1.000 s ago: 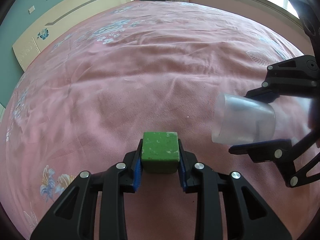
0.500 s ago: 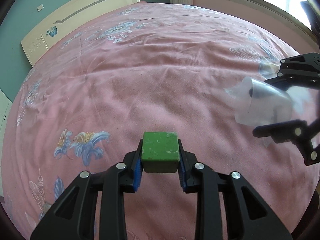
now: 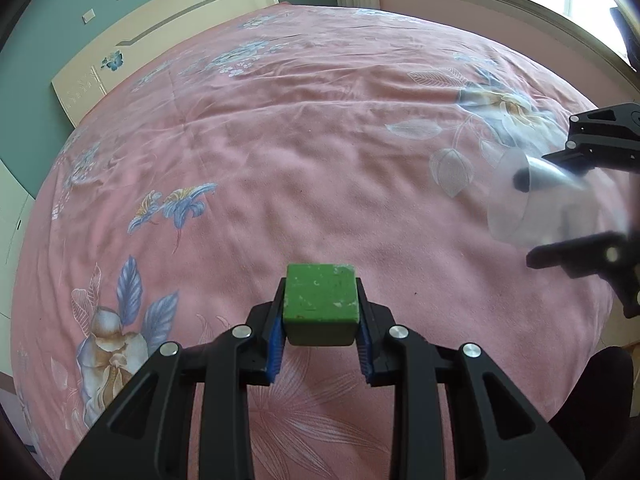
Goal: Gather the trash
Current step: 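Carry the green block and clear cup with both tools over the trash bin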
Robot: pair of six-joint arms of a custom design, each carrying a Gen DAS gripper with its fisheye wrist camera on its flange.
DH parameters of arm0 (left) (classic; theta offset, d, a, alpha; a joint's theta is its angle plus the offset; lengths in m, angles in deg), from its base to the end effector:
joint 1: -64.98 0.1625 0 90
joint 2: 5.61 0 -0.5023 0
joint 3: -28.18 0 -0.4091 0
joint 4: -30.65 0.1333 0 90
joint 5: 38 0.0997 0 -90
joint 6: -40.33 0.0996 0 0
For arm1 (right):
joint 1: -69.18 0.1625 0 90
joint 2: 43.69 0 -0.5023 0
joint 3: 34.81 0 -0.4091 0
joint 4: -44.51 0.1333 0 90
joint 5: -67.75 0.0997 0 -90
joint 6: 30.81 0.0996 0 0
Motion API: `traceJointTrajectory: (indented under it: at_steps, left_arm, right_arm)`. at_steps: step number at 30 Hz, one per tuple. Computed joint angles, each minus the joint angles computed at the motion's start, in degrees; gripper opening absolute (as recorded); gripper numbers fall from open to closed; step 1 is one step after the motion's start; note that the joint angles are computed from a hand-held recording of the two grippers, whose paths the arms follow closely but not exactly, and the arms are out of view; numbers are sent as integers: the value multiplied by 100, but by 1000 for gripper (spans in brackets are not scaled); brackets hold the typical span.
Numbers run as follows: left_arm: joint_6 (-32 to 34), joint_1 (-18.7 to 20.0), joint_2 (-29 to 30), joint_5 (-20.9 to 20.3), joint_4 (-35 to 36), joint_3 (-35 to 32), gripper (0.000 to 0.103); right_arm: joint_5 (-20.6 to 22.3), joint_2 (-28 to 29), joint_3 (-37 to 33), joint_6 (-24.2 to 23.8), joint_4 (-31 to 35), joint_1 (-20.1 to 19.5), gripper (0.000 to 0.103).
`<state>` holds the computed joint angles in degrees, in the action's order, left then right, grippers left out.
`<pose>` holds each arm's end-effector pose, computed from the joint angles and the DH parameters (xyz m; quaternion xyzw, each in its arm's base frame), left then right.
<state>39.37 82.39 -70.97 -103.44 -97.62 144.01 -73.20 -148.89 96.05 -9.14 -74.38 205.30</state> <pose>-0.4707 -0.3307 0.1939 0.5869 0.7746 -0.0434 0.2316 0.2839 -0.1954 0.4130 0.1792 -0.8845 0.2609 0.3427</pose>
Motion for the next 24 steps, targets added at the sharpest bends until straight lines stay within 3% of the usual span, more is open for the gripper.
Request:
traceJointTrajectory:
  at_steps: [12,24]
  left_arm:
    - [-537,-616,-957,-290,460,734,32]
    - [-1127,-1199,-1914,-730,979,1467,32]
  right_arm:
    - [139,332,-144,1752,1406,1316,48]
    - [610,889,-24,2557,1474,2292,47]
